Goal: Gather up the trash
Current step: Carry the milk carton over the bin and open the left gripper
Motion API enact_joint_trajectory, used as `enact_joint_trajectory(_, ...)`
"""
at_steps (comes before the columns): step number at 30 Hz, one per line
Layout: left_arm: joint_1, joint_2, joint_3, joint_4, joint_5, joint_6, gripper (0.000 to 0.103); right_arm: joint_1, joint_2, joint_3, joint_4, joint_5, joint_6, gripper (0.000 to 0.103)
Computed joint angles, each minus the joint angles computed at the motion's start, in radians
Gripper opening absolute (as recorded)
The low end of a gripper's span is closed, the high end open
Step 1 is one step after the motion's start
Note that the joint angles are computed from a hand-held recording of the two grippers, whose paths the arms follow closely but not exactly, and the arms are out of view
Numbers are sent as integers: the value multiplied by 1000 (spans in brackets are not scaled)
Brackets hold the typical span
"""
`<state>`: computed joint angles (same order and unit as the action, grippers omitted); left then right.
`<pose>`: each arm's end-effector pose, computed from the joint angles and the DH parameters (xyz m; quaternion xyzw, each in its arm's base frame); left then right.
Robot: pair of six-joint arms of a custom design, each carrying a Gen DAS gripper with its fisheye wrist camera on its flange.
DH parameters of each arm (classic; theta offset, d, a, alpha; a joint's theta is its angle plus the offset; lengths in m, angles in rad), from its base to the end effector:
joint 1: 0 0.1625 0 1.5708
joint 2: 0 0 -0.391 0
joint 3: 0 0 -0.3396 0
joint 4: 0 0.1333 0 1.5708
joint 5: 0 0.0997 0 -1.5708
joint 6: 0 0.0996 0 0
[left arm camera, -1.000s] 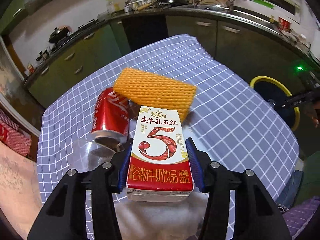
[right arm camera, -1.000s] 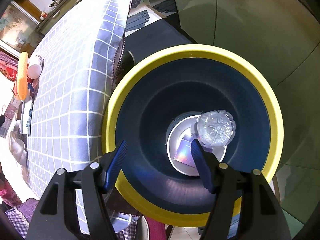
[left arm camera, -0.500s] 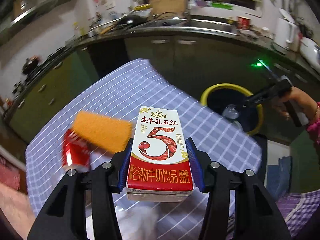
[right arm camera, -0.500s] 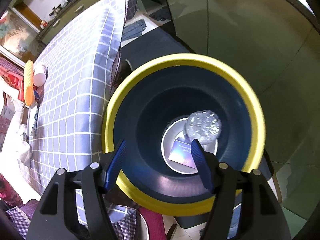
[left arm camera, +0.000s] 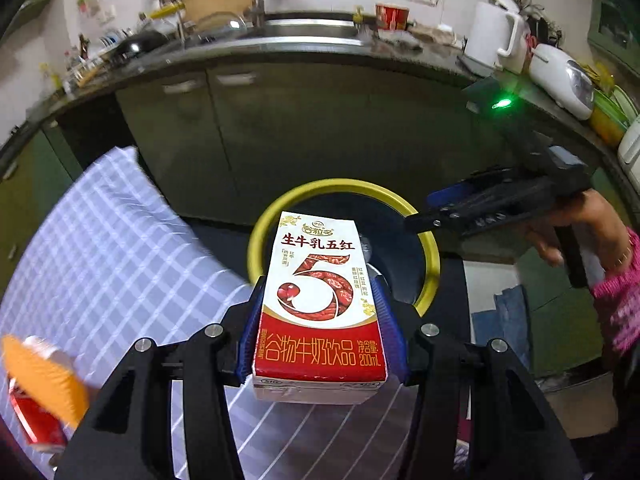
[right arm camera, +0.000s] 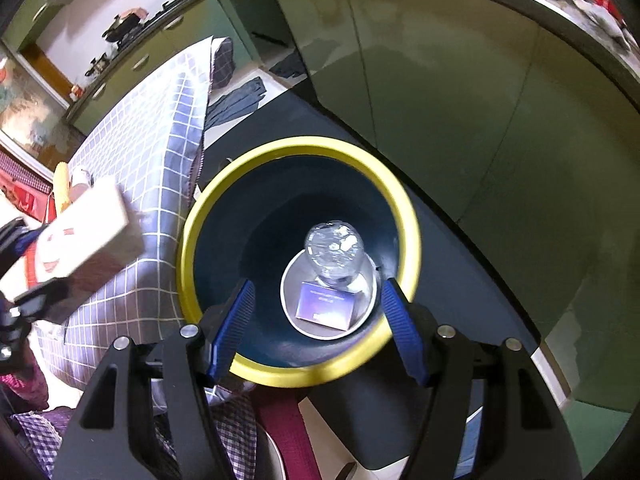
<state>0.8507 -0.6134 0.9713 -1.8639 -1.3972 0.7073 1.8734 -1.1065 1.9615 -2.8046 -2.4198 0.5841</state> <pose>-0.3689 -0.6487 0.1643 0.6540 0.7509 0.0317 0.0868 0.2093 -0.4741 0.2316 -0.2023 -0.8752 0.3285 0.2918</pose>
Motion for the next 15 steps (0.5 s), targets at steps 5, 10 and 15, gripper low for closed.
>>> enact_joint_trajectory(5,-17,74,12,-49,11,-44,51,-17,-20,37,-36,15,-7,63)
enact_joint_trajectory(10,-21,121,20,-98,44,-83,64,-23,-8,35,-58,24,-14,63)
enact_joint_trajectory(15,-8,105,31,-161,21,-84,84,-16,-9,31,-58,19,-18,63)
